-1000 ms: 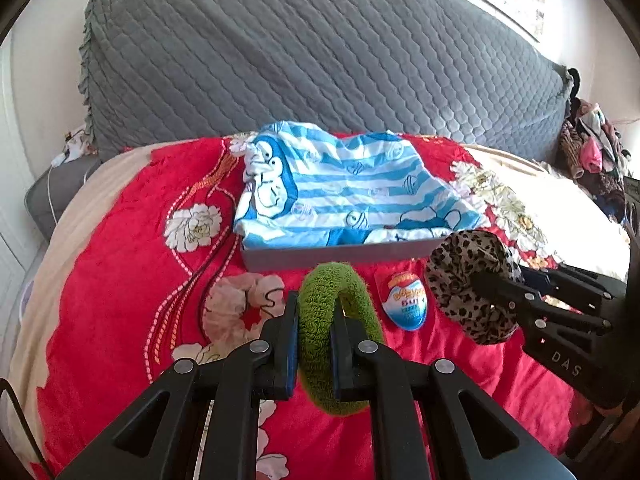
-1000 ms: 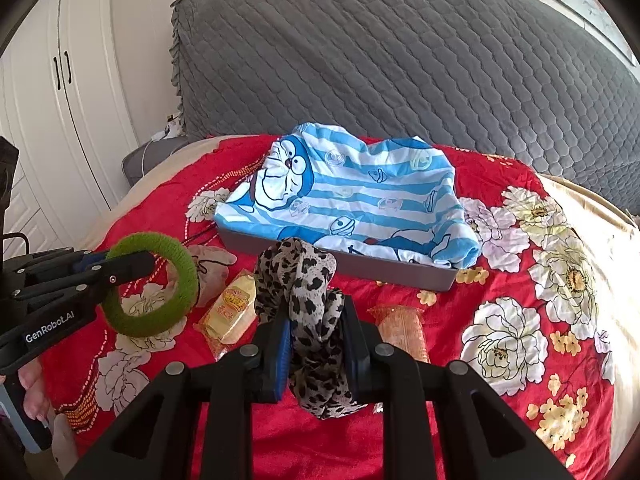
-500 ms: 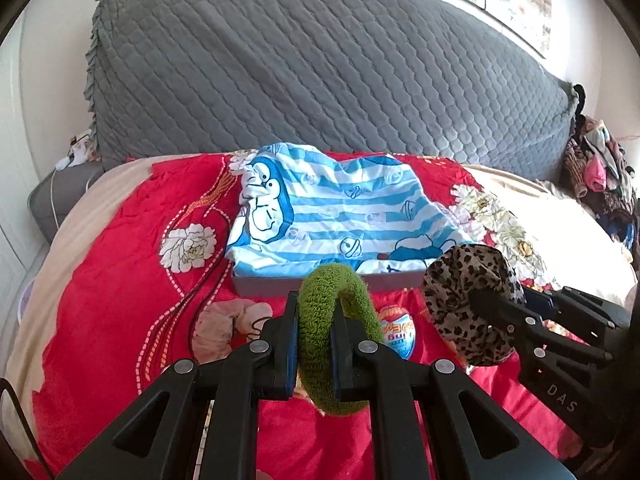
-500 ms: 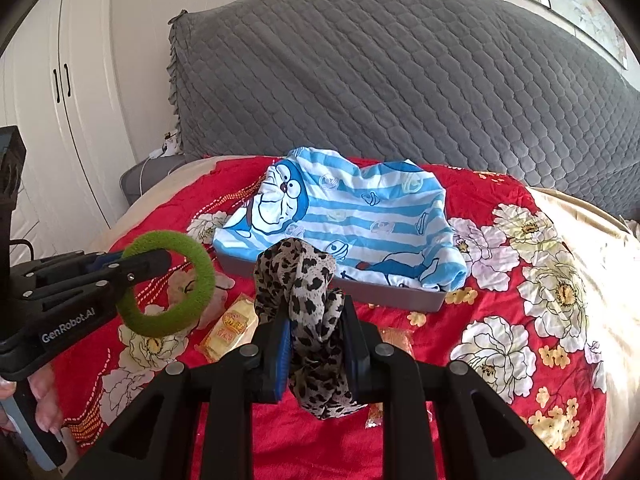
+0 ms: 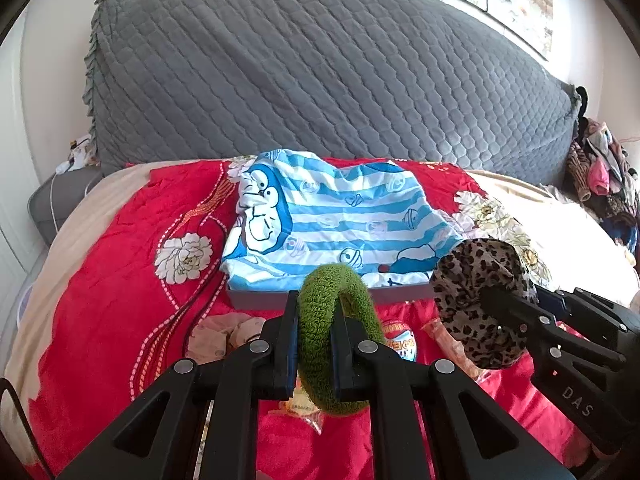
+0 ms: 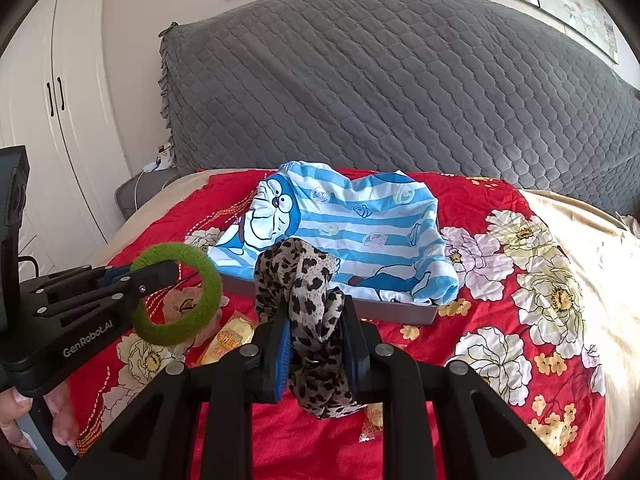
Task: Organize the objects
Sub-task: 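Carry the green ring over the striped shirt while the right tool carries the leopard scrunchie there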
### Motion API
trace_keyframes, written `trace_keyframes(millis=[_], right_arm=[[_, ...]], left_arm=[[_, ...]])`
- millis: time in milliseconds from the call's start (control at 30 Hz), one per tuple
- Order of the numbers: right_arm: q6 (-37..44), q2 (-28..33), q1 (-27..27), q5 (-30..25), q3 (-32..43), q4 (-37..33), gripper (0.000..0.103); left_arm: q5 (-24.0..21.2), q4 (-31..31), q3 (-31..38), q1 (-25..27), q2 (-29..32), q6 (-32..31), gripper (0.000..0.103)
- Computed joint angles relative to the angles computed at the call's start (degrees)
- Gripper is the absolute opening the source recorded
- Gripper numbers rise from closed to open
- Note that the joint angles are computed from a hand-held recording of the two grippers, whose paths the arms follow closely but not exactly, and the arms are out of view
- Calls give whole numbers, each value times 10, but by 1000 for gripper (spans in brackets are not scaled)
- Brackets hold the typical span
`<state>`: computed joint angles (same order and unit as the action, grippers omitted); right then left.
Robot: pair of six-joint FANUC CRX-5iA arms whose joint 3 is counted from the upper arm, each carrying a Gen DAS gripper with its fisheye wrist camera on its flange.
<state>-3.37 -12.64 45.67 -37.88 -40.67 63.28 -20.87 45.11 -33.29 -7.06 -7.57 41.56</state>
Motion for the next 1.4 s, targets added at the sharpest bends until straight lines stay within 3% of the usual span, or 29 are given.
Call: trace_keyframes(millis=[700, 1400], right_arm=[[-20, 46, -61, 37, 36, 48, 22], [-48, 110, -140, 95, 69, 99, 22]], left_arm=[[41, 47, 50, -34, 69, -16, 12], [62, -40, 133, -30, 156, 82, 12]])
